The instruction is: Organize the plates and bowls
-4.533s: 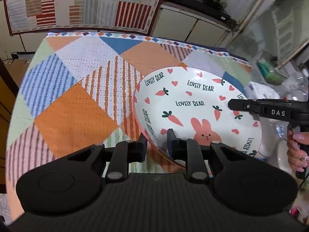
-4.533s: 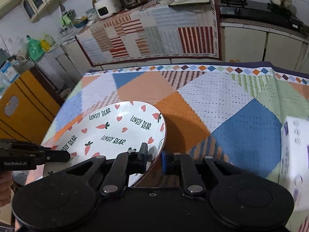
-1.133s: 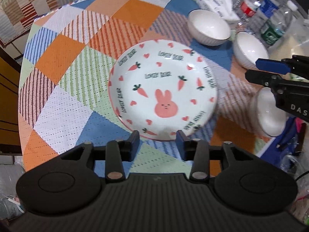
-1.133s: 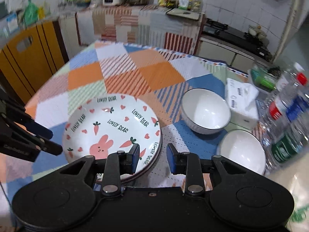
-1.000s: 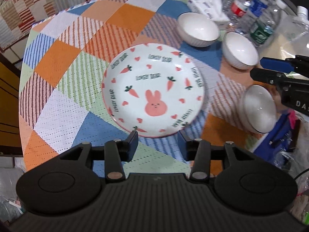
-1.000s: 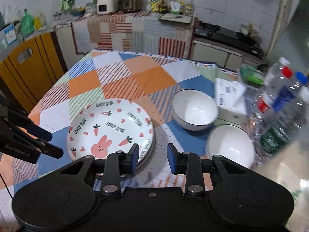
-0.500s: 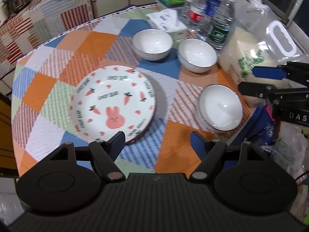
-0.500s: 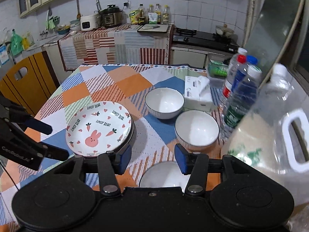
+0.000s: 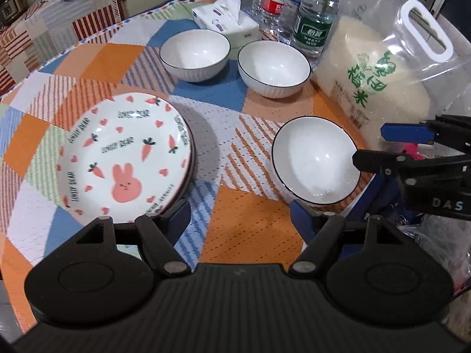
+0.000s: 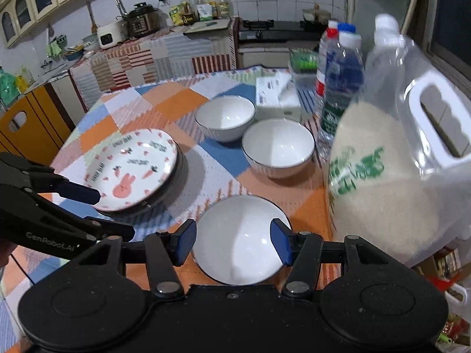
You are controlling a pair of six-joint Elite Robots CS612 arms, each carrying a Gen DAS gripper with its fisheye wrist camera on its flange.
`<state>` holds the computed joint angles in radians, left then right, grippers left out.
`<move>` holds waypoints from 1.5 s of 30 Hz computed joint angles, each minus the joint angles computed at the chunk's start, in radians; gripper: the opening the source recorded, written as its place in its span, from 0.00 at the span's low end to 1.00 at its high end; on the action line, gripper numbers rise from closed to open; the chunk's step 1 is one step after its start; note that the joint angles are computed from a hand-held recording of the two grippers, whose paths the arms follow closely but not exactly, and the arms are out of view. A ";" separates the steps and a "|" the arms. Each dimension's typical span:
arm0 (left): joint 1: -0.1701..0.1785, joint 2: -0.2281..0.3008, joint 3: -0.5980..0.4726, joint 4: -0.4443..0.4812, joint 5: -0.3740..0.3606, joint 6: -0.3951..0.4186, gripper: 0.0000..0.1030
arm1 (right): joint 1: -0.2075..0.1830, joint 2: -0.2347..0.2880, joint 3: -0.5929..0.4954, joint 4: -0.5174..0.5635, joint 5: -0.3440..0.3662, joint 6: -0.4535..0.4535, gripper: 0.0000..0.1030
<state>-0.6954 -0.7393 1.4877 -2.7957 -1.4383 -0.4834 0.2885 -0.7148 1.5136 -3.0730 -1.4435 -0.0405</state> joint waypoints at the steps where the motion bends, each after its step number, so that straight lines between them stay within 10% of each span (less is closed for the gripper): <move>1: -0.001 0.010 -0.006 -0.017 0.000 -0.014 0.72 | -0.001 0.006 -0.004 0.006 -0.009 0.003 0.59; 16: -0.009 0.126 -0.119 -0.059 0.030 -0.102 0.72 | -0.012 0.077 -0.061 0.059 -0.072 0.018 0.58; 25: 0.013 0.152 -0.146 -0.046 -0.097 -0.132 0.66 | -0.020 0.099 -0.100 0.132 -0.089 0.090 0.55; 31: 0.019 0.166 -0.166 -0.007 -0.137 -0.137 0.44 | -0.029 0.106 -0.120 0.173 -0.078 0.153 0.46; 35: 0.035 0.180 -0.172 -0.052 -0.219 -0.195 0.28 | -0.028 0.113 -0.134 0.201 -0.073 0.132 0.08; 37: 0.036 0.181 -0.175 -0.049 -0.218 -0.182 0.13 | -0.028 0.115 -0.134 0.193 -0.060 0.142 0.08; 45: 0.044 0.136 -0.136 0.008 -0.263 -0.169 0.13 | -0.026 0.101 -0.148 0.263 -0.028 0.189 0.08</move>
<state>-0.6517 -0.6037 1.3519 -2.7881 -1.7016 -0.6519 0.2626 -0.6133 1.3657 -2.8097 -1.4719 0.1488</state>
